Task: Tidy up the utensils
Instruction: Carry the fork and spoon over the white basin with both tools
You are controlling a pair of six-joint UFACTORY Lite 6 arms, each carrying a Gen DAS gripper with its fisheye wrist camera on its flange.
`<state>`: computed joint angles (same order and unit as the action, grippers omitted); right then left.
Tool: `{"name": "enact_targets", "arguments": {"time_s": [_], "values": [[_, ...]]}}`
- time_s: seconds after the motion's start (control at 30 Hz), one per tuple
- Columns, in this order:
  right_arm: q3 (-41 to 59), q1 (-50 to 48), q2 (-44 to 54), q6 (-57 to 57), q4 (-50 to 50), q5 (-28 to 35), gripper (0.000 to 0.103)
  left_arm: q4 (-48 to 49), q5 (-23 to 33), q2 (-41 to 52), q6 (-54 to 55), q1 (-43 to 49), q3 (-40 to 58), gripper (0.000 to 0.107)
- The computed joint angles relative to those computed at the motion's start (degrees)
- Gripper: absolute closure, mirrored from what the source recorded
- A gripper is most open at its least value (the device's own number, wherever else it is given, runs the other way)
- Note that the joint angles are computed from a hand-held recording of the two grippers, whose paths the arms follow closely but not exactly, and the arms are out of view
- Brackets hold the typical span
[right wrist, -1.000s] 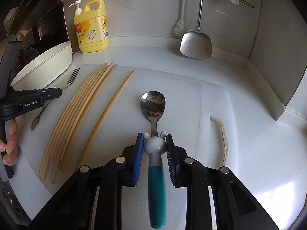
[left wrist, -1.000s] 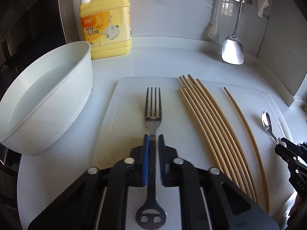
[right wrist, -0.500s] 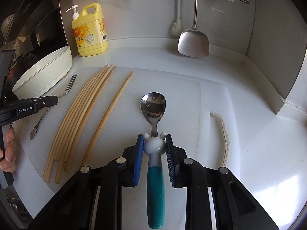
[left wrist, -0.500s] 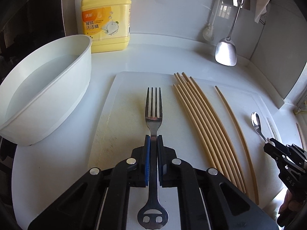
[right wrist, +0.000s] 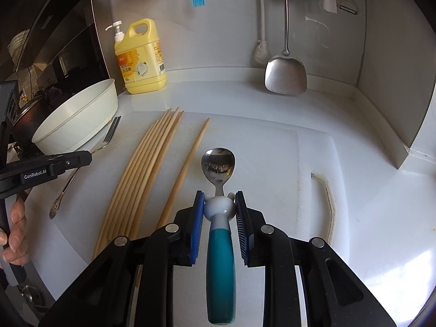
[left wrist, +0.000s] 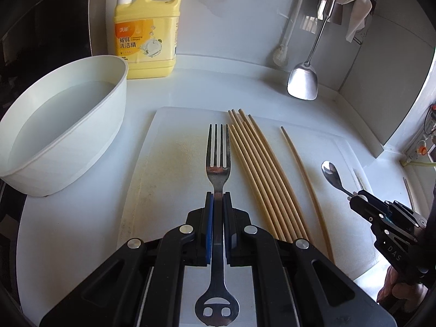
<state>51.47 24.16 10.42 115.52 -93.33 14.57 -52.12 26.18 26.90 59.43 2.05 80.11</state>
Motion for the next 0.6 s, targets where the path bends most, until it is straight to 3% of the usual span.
{"name": "enact_targets", "arguments": {"time_s": [0.2,0.37,0.6], "values": [[5.2,2.3,1.2,-8.3,7.0,-0.3,0.081,1.1,2.2,-3.6,-0.7,2.4,-0.5,0.100],[13.3,3.4,6.6,-21.8,21.3,-0.9,0.081,3.7,5.8,-2.8,-2.8,5.4,3.2,0.100],[22.2,6.1,10.9,-30.6,32.0,5.5,0.081,4.9,13.6,3.4,-1.8,9.3,14.5,0.100]]}}
